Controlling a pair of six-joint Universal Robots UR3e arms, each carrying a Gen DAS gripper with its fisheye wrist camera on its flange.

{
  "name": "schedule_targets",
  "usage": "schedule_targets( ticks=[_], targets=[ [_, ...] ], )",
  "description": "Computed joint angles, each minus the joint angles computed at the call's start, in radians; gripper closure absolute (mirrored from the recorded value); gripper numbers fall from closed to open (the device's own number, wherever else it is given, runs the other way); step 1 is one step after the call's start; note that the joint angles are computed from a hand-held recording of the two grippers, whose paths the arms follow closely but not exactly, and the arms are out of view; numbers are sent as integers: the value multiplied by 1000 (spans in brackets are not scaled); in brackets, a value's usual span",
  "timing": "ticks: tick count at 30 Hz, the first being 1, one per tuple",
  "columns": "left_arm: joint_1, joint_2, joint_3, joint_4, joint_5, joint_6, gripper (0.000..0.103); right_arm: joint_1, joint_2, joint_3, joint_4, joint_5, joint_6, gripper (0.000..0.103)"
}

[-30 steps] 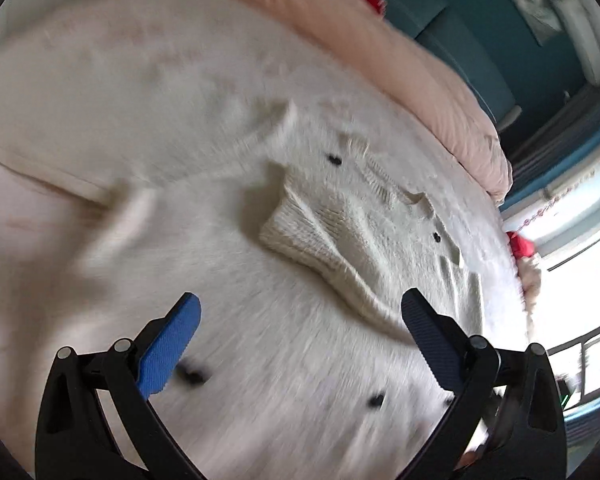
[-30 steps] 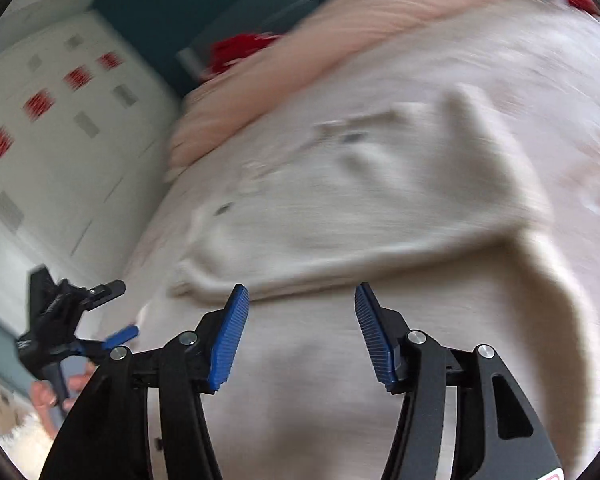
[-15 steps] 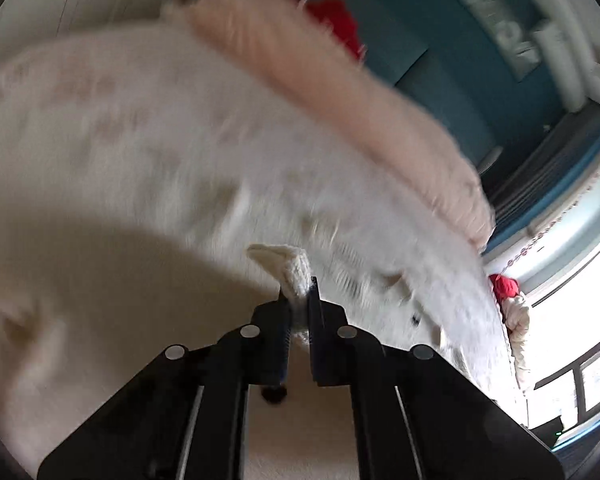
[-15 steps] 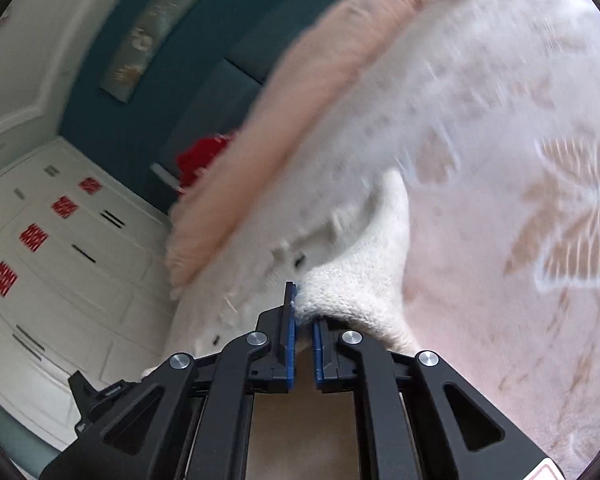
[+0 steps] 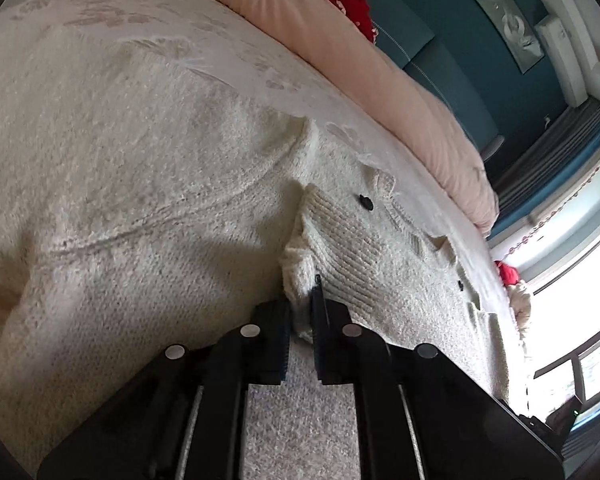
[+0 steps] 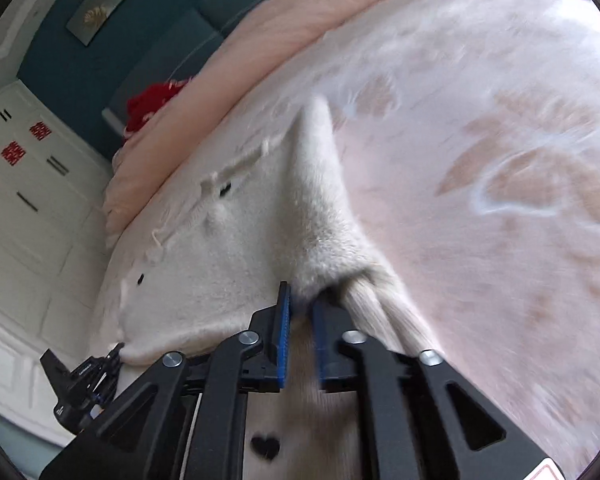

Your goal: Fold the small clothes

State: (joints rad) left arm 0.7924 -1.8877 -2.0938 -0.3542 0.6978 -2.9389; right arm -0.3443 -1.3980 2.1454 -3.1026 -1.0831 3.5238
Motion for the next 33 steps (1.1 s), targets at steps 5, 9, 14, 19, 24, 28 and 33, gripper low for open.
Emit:
schedule_targets(
  ticks=[5, 9, 14, 19, 24, 28, 33],
  targets=[
    [-21, -15, -9, 76, 21, -26, 94, 128, -41, -130, 53, -139, -48, 87],
    [-31, -18, -7, 89, 23, -42, 94, 224, 183, -420, 256, -278, -113, 93],
    [-26, -30, -12, 106, 15, -39, 93, 124, 124, -245, 97, -192, 92, 99],
    [1, -19, -15, 62, -14, -17, 93, 192, 165, -243, 73, -330, 24, 101],
    [147, 197, -68, -172, 9, 69, 82, 279, 179, -301, 126, -477, 1, 101],
    [408, 274, 19, -352, -2, 181, 41, 292, 193, -283, 83, -493, 4, 101],
    [542, -52, 465, -281, 211, -56, 31, 308, 206, -270, 51, -509, 14, 101]
  ],
)
